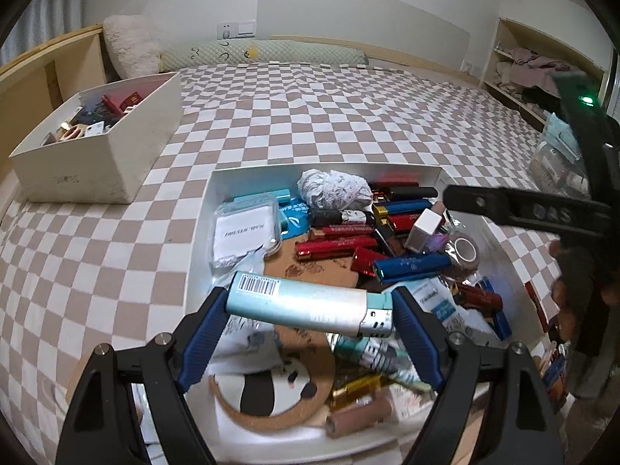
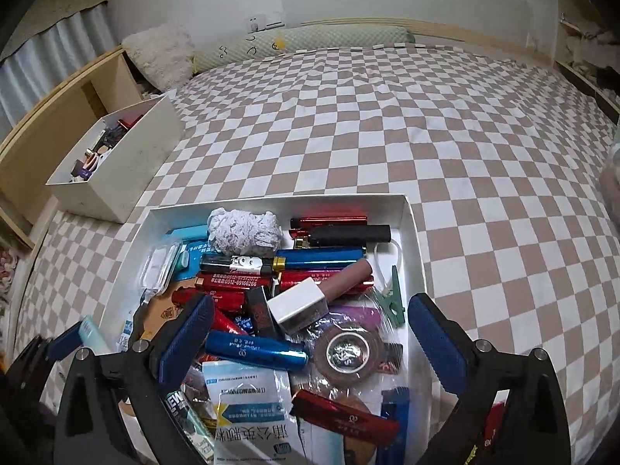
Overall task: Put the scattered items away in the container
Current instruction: 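Open the left tool over the tray while the right releases the white-and-pink stamp into it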
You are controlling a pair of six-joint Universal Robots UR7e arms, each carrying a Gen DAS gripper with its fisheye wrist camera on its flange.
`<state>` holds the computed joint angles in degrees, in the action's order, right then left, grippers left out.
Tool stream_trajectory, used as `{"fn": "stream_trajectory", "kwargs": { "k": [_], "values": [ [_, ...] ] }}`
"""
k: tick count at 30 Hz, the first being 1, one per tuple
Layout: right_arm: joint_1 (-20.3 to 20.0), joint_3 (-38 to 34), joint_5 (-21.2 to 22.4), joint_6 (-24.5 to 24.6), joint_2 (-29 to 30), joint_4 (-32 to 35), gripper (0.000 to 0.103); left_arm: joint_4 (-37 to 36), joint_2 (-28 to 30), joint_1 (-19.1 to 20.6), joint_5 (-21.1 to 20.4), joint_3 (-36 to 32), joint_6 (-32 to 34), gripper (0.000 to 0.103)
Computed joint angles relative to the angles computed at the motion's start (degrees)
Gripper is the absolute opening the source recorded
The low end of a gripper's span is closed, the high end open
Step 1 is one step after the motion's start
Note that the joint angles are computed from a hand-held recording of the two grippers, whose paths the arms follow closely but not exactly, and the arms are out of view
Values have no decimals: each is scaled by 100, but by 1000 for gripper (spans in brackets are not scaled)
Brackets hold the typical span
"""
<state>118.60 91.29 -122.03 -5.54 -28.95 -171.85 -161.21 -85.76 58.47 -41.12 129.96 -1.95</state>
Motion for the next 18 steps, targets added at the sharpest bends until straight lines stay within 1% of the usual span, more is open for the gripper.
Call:
{"fn": "stream_trajectory", "kwargs": {
  "k": [10,15,18],
  "values": [
    [-19,372,182,78,-213,-291,100,23,540,265,-254,-555,101,84],
    [-32,462,257,120,-273,-335,100,23,696,338,-222,-677,112,84],
    [-28,479,241,90,-274,-349,100,-67,767,315,-111,-661,185,84]
  ]
}}
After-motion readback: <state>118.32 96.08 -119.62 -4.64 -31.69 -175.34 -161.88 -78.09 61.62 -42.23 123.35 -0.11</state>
